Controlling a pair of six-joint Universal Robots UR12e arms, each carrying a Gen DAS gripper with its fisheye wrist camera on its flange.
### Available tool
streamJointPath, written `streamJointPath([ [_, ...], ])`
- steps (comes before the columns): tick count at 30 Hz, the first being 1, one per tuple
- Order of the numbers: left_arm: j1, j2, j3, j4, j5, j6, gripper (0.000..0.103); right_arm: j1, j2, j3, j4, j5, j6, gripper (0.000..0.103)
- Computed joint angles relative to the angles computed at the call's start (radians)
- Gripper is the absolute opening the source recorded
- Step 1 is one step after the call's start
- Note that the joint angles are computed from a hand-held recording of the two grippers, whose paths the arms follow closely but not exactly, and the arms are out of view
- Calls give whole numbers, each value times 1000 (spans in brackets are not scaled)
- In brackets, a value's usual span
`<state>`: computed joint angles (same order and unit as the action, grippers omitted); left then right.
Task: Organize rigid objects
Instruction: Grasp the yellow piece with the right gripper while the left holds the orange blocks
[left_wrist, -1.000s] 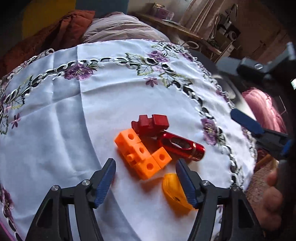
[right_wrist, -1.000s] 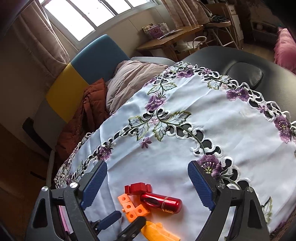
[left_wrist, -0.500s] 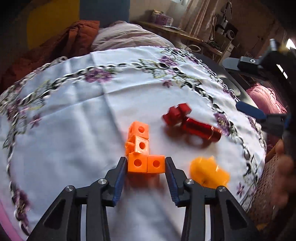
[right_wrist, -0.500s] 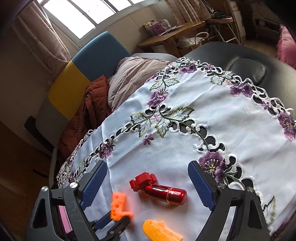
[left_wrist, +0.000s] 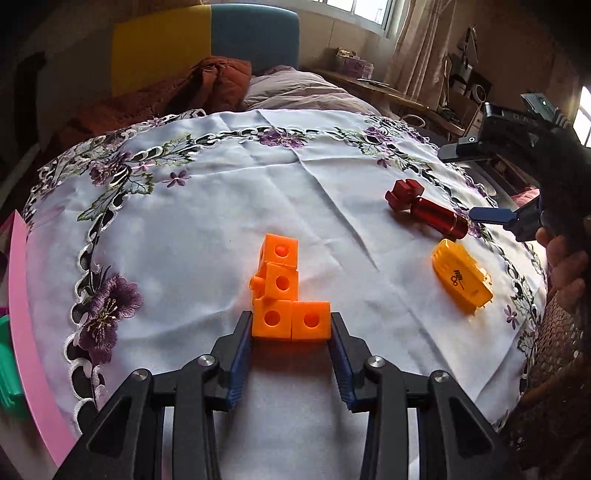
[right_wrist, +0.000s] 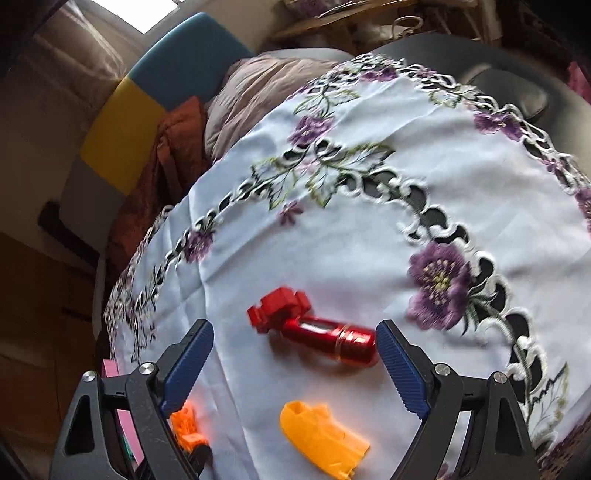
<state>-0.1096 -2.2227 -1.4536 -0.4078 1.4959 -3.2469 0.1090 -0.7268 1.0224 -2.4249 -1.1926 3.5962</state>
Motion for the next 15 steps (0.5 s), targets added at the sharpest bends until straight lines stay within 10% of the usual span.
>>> streamJointPath([
  [12, 15, 9, -36, 72, -49, -28, 39, 64, 11, -97, 363, -190, -279, 90],
  [15, 22, 21, -54, 77, -65, -54, 39, 85, 22, -118, 426, -252, -350, 47],
])
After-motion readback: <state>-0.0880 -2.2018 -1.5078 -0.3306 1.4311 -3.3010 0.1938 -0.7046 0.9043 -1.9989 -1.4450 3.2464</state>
